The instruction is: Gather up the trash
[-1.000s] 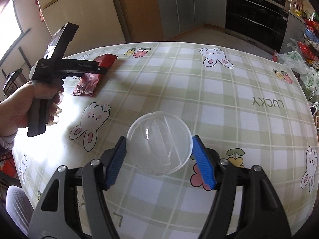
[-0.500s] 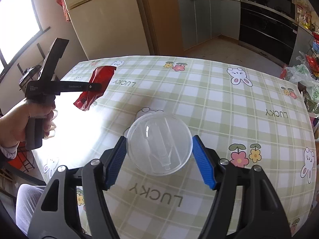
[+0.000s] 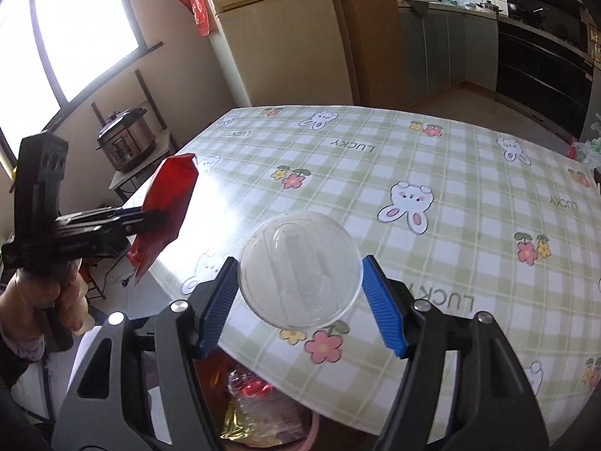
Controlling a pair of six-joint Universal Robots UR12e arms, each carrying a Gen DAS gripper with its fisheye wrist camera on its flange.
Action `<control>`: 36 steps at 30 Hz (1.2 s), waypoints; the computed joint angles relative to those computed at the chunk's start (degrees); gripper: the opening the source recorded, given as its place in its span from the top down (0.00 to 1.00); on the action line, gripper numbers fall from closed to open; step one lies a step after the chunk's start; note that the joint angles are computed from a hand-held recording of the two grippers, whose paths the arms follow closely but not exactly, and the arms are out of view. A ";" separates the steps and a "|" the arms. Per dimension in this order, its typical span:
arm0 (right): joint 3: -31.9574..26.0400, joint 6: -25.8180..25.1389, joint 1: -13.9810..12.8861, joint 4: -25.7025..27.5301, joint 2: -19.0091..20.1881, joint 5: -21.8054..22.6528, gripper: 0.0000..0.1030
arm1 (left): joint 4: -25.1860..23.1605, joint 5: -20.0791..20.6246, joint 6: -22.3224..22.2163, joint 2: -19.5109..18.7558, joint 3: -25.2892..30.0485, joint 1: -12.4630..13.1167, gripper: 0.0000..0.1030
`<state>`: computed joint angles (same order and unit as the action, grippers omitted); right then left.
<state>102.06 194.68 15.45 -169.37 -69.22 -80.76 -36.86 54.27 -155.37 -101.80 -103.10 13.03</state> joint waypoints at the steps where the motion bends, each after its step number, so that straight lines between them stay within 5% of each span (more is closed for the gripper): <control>1: 0.50 0.44 0.43 -0.01 -0.30 0.30 0.35 | 0.07 -0.68 0.92 1.62 -2.05 0.76 0.70; 7: 2.26 0.22 2.99 0.30 -2.14 -1.99 0.35 | -4.90 -4.21 6.42 8.89 -10.82 4.67 0.69; 15: 4.02 0.06 4.88 -0.45 -4.33 -4.08 0.35 | -11.50 -4.88 11.65 12.65 -15.30 6.44 0.64; 18: 4.37 -0.10 5.21 -0.46 -4.88 -4.18 0.35 | -12.76 -4.06 12.42 12.85 -15.56 6.03 0.58; 20: 4.59 -0.14 5.30 -0.23 -5.16 -3.90 0.35 | -12.28 -3.68 12.22 12.65 -15.65 5.81 0.40; 25: 5.01 -0.72 5.44 0.75 -5.63 -3.75 0.35 | -5.62 -2.81 8.10 12.63 -16.48 5.98 0.23; 29: 5.15 -1.14 5.72 1.24 -5.66 -3.08 0.35 | 6.34 0.64 1.66 13.20 -18.03 6.56 0.07; 33: 4.76 -2.00 6.31 2.98 -4.96 -1.87 0.35 | 20.05 6.03 -5.88 13.15 -19.04 7.32 0.06; 36: 4.35 -2.95 6.96 4.73 -4.40 -1.32 0.35 | 24.81 6.24 -9.23 13.33 -19.13 8.64 0.06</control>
